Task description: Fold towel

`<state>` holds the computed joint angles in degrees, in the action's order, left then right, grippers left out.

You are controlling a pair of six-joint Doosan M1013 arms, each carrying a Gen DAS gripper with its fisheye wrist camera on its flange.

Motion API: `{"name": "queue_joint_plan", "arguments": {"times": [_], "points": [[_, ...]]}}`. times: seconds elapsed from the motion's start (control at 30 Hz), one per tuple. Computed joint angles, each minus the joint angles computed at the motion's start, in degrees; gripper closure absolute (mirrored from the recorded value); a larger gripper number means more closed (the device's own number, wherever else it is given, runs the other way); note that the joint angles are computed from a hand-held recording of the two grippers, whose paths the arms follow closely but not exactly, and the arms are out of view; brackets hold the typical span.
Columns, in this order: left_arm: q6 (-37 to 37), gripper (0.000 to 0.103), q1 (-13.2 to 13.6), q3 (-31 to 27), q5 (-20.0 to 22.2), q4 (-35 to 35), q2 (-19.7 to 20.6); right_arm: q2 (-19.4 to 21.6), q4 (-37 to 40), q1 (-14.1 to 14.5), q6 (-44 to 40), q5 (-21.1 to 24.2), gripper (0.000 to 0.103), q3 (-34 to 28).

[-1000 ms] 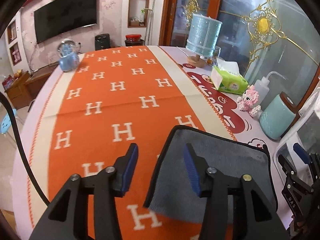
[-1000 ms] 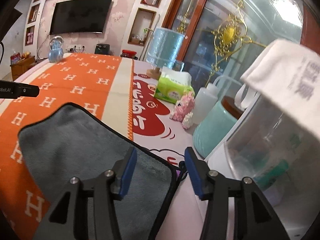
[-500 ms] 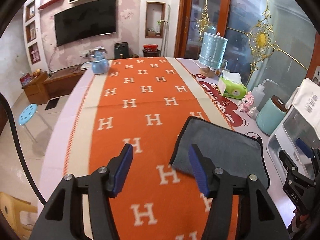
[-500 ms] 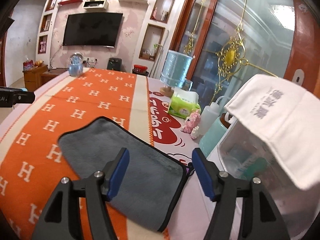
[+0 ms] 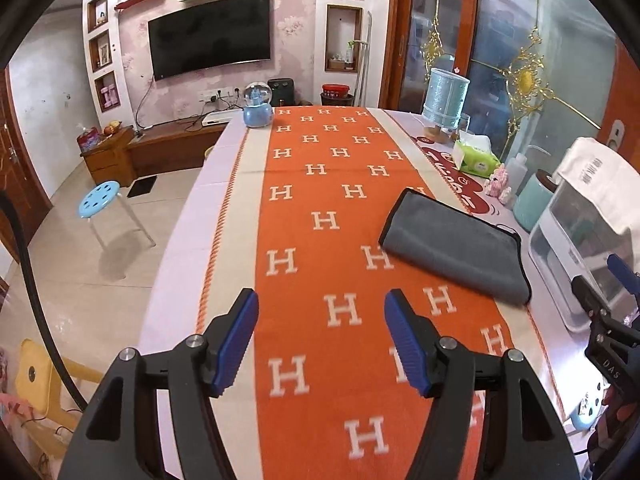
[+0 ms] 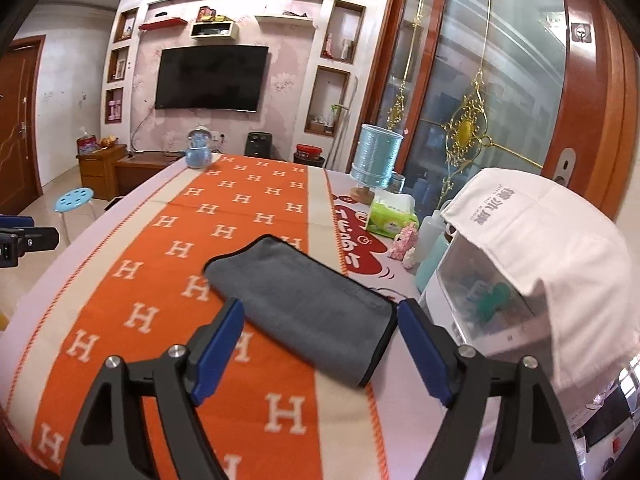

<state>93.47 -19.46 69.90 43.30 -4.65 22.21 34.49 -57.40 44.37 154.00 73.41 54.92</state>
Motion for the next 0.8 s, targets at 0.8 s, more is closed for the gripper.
{"name": "queue_joint_plan", "arguments": {"times": [0.8], "points": [[-14.7,0.022,-3.6,12.7,0.1,6.2,-11.7,-6.4,19.0,2.0,-5.6,-3.9,0.005,4.9]]}}
